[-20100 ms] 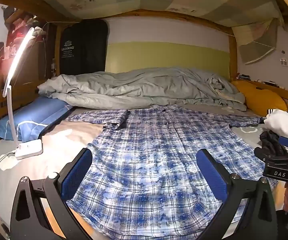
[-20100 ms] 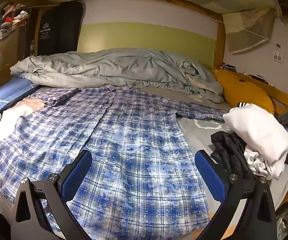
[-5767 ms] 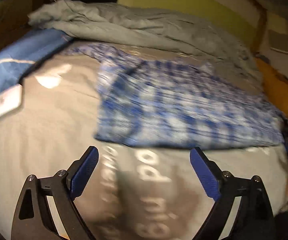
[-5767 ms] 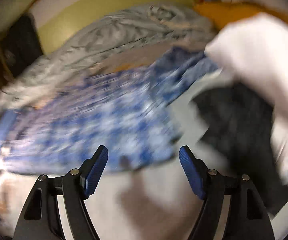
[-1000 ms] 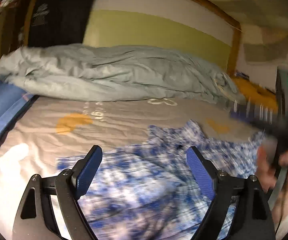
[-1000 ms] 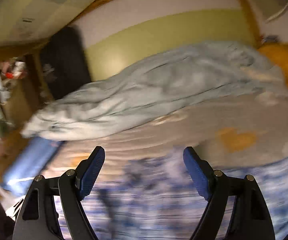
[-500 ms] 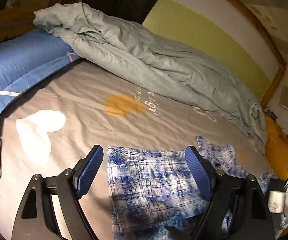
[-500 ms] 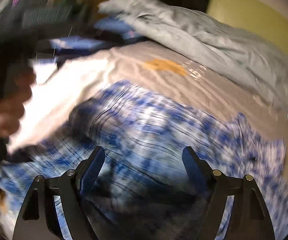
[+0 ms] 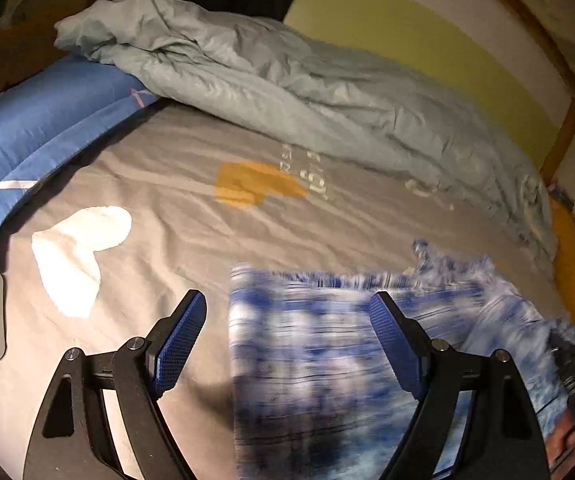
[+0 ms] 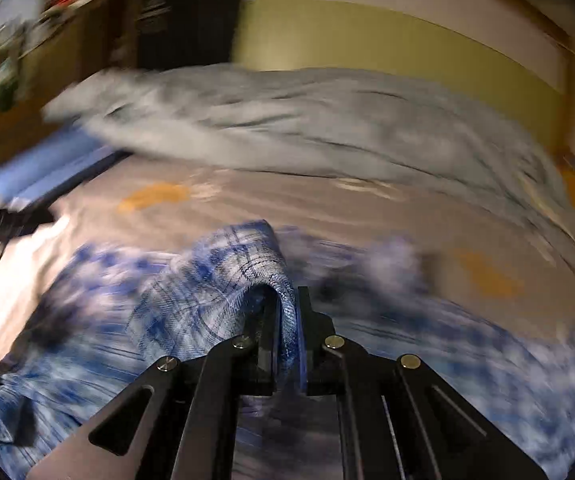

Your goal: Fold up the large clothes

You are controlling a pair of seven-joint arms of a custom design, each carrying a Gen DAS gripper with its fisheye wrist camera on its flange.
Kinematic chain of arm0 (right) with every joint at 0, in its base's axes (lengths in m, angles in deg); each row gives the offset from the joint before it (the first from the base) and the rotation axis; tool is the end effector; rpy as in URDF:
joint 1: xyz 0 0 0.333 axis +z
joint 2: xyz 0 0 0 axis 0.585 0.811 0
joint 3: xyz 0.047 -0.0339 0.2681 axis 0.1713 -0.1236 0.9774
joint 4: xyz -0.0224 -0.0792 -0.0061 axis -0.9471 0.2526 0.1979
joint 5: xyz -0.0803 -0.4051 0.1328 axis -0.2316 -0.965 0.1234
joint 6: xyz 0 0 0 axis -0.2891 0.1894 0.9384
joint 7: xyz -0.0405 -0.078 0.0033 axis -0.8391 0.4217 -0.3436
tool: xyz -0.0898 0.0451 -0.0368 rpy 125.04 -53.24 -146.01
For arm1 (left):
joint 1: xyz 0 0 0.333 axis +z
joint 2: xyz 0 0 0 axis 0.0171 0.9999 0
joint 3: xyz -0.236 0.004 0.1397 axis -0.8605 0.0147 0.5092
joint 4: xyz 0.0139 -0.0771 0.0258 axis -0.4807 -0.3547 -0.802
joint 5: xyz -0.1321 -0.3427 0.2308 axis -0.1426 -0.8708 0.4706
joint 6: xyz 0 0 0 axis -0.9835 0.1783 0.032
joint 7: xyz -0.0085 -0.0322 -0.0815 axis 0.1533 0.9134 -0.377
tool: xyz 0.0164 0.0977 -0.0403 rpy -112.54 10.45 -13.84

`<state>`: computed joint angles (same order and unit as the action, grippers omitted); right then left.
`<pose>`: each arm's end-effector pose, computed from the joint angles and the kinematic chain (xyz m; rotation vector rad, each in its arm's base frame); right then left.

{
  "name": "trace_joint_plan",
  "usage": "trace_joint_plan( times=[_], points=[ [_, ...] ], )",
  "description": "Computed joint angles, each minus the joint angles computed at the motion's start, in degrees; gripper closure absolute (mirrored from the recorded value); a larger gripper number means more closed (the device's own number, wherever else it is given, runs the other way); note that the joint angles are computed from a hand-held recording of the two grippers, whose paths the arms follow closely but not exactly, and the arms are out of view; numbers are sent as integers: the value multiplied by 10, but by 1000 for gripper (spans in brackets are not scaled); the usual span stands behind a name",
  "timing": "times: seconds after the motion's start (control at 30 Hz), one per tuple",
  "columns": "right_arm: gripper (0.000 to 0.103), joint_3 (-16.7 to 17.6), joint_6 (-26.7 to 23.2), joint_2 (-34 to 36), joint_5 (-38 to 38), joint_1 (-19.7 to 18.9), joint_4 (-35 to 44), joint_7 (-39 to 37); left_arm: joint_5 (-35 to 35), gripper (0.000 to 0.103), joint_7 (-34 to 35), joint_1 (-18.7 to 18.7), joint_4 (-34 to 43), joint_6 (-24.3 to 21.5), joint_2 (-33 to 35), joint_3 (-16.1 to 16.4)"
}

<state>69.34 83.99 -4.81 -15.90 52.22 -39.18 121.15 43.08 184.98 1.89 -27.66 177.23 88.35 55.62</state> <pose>0.5903 0.2161 0.3515 -1.6111 1.7934 -0.9284 0.7247 -0.1055 0.3352 -1.8548 1.8425 -1.0555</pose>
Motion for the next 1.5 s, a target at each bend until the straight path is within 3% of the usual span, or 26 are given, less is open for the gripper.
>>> trace_joint_plan(
  times=[0.13,0.17,0.23,0.3,0.43,0.5,0.63,0.7,0.73,0.8,0.93,0.97,1.0,1.03,1.07,1.1,1.13,1.23,1.3,1.37,1.43,1.5],
  points=[
    [93,-13,24,-68,104,-45,-106,-43,48,21,-22,-37,9,-23,9,34],
    [88,-12,32,-76,116,-54,-123,-48,63,21,-30,-48,10,-27,11,44],
    [67,-12,59,-92,137,-73,-156,-51,94,21,-49,-68,12,-32,14,64],
    [60,-5,65,-105,123,-86,-172,-39,117,21,-62,-79,13,-34,16,74],
    [45,23,38,-124,-22,-101,-160,81,139,21,-78,-82,8,-29,14,77],
    [42,34,24,-121,-68,-94,-141,100,140,21,-80,-78,4,-23,11,73],
    [35,36,68,-92,-69,-75,-101,45,137,21,-85,-70,5,-21,11,66],
    [33,35,99,-62,21,-61,-87,-70,130,21,-81,-62,4,-20,10,58],
    [33,39,99,-39,98,-53,-77,-152,128,21,-79,-60,3,-19,10,55],
    [33,44,81,-3,182,-36,-56,-249,123,21,-74,-55,5,-19,12,51],
    [37,24,-25,39,174,14,-16,-261,115,21,-67,-49,9,-25,14,46],
    [44,15,-38,39,164,22,-15,-246,115,21,-65,-49,9,-25,14,45],
    [64,6,-38,36,156,24,-18,-228,116,21,-63,-51,7,-25,13,46],
    [73,-3,-23,26,154,20,-29,-206,119,21,-62,-54,7,-24,13,50],
    [75,-10,-5,19,149,14,-39,-185,127,21,-69,-62,6,-23,13,59],
    [85,-21,7,4,127,8,-54,-144,137,21,-81,-74,7,-21,13,73],
    [91,-25,-1,-8,106,4,-63,-114,146,21,-92,-82,8,-21,14,83],
    [91,-26,-30,-49,37,-19,-90,-46,171,21,-114,-99,15,-29,20,101],
    [91,-22,-36,-66,43,-42,-103,-37,201,21,-138,-121,18,-30,25,126],
    [91,-28,6,-68,114,-73,-114,-89,232,21,-164,-141,20,-32,29,148],
    [91,-35,68,-65,143,-99,-127,-93,256,21,-183,-152,25,-37,33,159],
    [91,-38,124,-54,189,-118,-138,-122,313,21,-238,-200,23,-31,36,214]
  ],
)
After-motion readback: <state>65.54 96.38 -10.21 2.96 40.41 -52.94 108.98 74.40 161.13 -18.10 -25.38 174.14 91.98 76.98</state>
